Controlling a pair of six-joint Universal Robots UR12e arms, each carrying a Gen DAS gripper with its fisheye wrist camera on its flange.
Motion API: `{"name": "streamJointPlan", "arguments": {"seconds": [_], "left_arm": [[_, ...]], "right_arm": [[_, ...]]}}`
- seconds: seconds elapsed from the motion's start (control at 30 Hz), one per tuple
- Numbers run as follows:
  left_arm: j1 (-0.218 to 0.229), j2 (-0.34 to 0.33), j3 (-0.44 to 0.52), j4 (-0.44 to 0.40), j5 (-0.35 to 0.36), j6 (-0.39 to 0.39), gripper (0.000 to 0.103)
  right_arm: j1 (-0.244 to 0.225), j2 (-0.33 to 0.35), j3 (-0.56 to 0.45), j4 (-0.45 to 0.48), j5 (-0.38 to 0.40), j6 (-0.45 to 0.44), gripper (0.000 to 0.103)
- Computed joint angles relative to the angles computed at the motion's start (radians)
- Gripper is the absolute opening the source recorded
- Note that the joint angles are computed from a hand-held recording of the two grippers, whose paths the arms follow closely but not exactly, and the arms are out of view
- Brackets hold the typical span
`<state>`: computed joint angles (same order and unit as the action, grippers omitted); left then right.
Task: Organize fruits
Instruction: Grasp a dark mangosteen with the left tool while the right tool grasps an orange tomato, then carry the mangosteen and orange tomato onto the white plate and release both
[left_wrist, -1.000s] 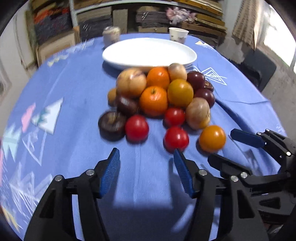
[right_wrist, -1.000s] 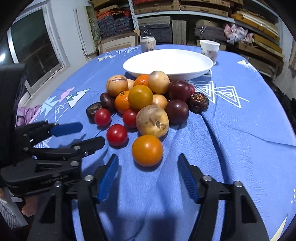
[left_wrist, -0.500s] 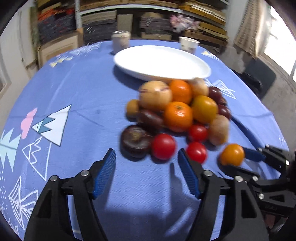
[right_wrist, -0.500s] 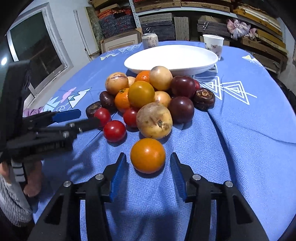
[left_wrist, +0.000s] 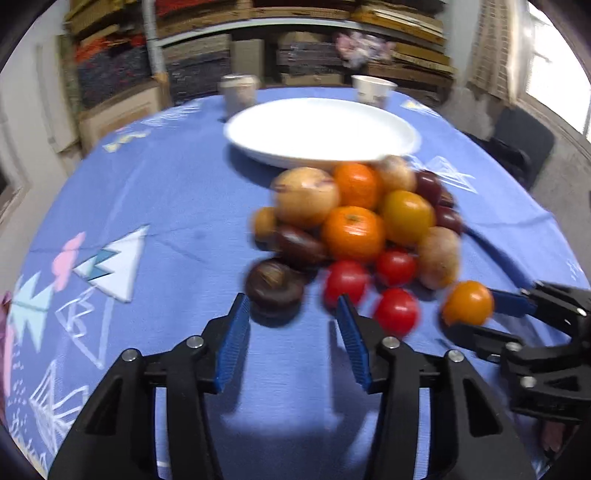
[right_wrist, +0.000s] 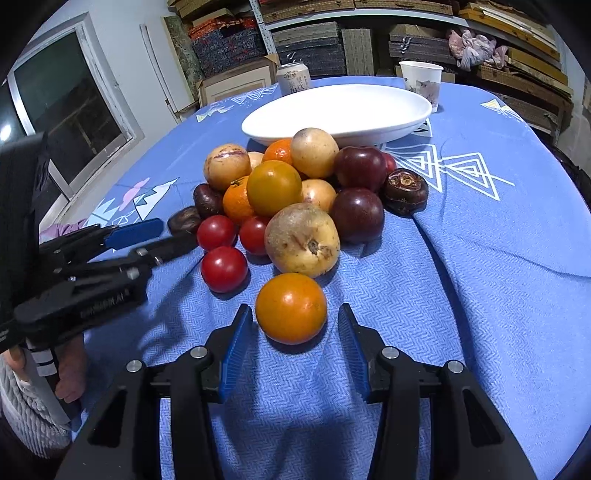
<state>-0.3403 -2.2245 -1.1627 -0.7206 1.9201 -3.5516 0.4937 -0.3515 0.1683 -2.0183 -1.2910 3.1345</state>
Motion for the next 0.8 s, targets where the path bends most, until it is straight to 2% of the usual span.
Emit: {"name": "streamJointPlan", "arguments": {"seconds": [0.07,0.13,0.27,0.4,0.5,0.53,0.63,0.8], "left_arm": [[0.02,0.009,-0.013,0.004,-0.061,-0.046,0.039],[0.029,0.003,-0.004,-0.017,-0.089,-0.053,0.04],[0.017,-0.037,0.056,-0.073,0.002,-0.014,0.042],[0.027,-0.044,0.068,-0.077,-0.015,-0.022,0.041],[0.017,-0.035,0.051,-0.068,0.007,-0.014,0.041],[0.014,-0.031,0.043,-0.063,0.006,-0.009,0.041],[0.009,-0.014,0.016,-0.035,-0.005,-0.011,0.041],[0.002,0.009,-0.027,0.046,0.013,-0.022,0.041]], "right_arm": [[0.0,0.003,-0.007,0.004,-0.001,-0.002,0.049],[0.001,0.003,-0.005,0.004,-0.004,-0.008,0.05],[0.001,0.003,-0.005,0.003,-0.004,-0.007,0.05],[0.004,0.025,-0.051,0.027,-0.014,-0.013,0.052],[0.006,0.033,-0.068,0.032,-0.024,-0.018,0.043],[0.004,0.031,-0.061,0.026,-0.01,-0.016,0.039],[-0.001,0.008,-0.013,-0.002,0.017,-0.013,0.039],[-0.002,-0.074,0.158,-0.152,0.012,-0.005,0.038]]}}
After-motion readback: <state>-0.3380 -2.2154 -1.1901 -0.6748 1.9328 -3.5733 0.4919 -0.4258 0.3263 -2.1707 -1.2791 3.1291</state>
